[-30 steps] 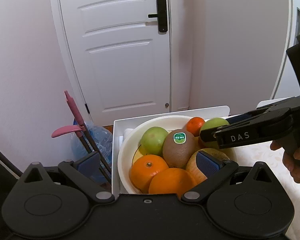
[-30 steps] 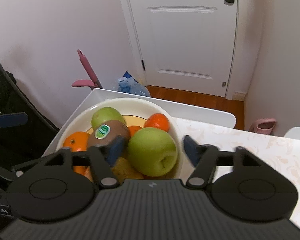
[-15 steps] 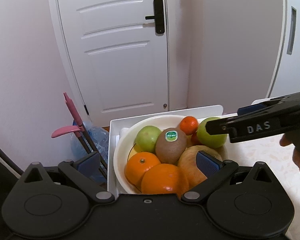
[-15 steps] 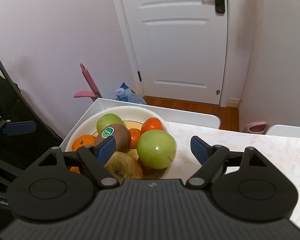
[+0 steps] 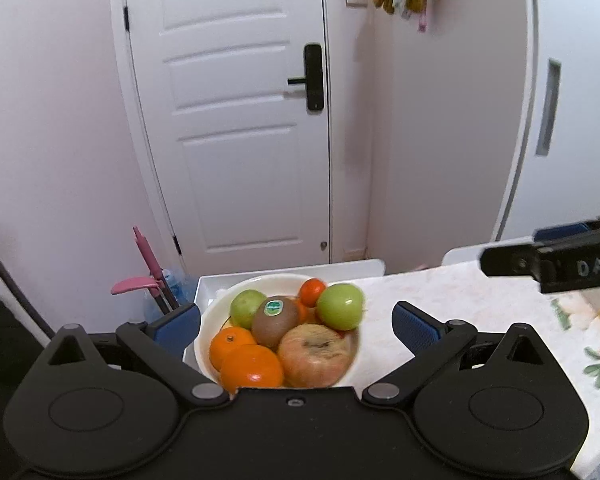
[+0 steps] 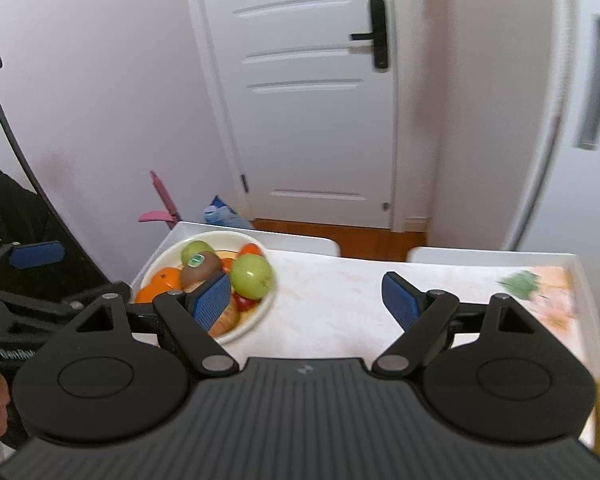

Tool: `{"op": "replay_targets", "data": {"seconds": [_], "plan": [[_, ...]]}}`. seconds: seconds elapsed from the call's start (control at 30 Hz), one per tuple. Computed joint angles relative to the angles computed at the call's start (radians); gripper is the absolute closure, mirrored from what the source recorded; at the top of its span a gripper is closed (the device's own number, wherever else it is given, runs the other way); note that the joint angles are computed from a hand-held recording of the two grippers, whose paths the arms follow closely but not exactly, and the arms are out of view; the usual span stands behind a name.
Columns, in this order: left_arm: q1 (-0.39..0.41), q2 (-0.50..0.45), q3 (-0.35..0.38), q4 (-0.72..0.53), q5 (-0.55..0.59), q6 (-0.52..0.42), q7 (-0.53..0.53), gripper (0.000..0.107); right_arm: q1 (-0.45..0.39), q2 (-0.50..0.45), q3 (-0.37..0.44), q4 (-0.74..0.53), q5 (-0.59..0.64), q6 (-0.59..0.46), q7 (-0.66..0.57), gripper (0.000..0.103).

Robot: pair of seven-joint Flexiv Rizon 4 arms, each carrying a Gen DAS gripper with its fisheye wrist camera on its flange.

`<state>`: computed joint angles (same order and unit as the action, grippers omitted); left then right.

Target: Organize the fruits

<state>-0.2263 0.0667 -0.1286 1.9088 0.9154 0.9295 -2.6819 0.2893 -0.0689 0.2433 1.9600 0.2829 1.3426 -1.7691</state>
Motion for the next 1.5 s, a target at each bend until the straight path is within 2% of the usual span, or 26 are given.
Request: {"op": "replay_targets", "data": {"seconds": [0.17,0.43,0.83,1.5], "plan": [[-0.037,0.036,-0.057,-0.021,0.028,-0.102,-0.079,0.004,-0.024,0.106,-0.032,0.112,-0.066,0.022,0.054,0.000],[-0.102,0.042,-0.130,-0.050,0.085,-0.258,-0.187,0.004,-0.035,0.207,-0.072,0.270,-0.183,0.075,0.144,0.000],[-0.158,0.036,-0.132,-0.054,0.090,-0.304,-0.230,0.004,-0.029,0.271,-0.110,0.330,-0.213,0.065,0.206,0.000],[-0.175,0.031,-0.133,-0.063,0.107,-0.320,-0.240,0.004,-0.040,0.270,-0.110,0.336,-0.258,0.066,0.253,0.000]]}}
